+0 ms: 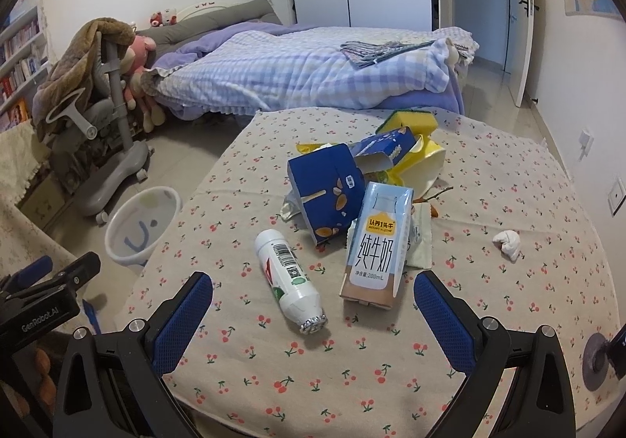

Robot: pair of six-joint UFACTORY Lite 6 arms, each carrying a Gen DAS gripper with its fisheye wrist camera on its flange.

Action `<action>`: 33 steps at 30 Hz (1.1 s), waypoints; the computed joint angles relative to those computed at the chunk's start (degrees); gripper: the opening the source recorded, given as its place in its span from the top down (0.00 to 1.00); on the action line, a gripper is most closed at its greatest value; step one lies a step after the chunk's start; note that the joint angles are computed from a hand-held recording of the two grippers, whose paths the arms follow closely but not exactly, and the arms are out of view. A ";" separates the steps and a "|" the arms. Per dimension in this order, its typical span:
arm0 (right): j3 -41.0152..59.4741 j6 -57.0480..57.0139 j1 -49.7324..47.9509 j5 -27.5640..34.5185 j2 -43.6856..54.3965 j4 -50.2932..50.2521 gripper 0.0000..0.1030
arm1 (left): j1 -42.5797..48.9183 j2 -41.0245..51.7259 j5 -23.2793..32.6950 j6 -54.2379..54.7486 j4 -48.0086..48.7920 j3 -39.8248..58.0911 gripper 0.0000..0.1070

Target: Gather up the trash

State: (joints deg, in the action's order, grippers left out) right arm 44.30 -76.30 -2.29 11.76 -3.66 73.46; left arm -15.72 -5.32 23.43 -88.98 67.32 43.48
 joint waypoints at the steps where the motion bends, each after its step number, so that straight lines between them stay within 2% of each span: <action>1: -0.05 0.35 0.21 -0.04 -0.09 -0.37 0.00 | -0.02 0.05 0.09 0.06 0.07 0.03 0.05; 18: 1.65 6.86 0.35 1.01 1.00 -7.49 0.00 | -0.25 0.49 0.73 -0.86 1.27 0.25 0.05; 26: 3.36 8.82 -1.08 4.33 2.39 -9.73 0.00 | -1.12 1.90 1.16 -0.18 0.27 1.15 0.05; 30: 4.35 11.94 -0.82 3.98 2.42 -13.81 0.00 | -0.30 2.66 -0.02 5.91 -5.58 2.78 0.05; 33: 8.16 18.64 -2.18 6.94 4.43 -20.56 0.00 | 0.34 4.34 -1.29 13.75 -12.37 5.06 0.05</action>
State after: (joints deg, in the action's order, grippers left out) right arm 52.46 -57.65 -4.47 18.70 0.77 52.90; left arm -15.37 -0.98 22.14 -75.23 54.96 48.54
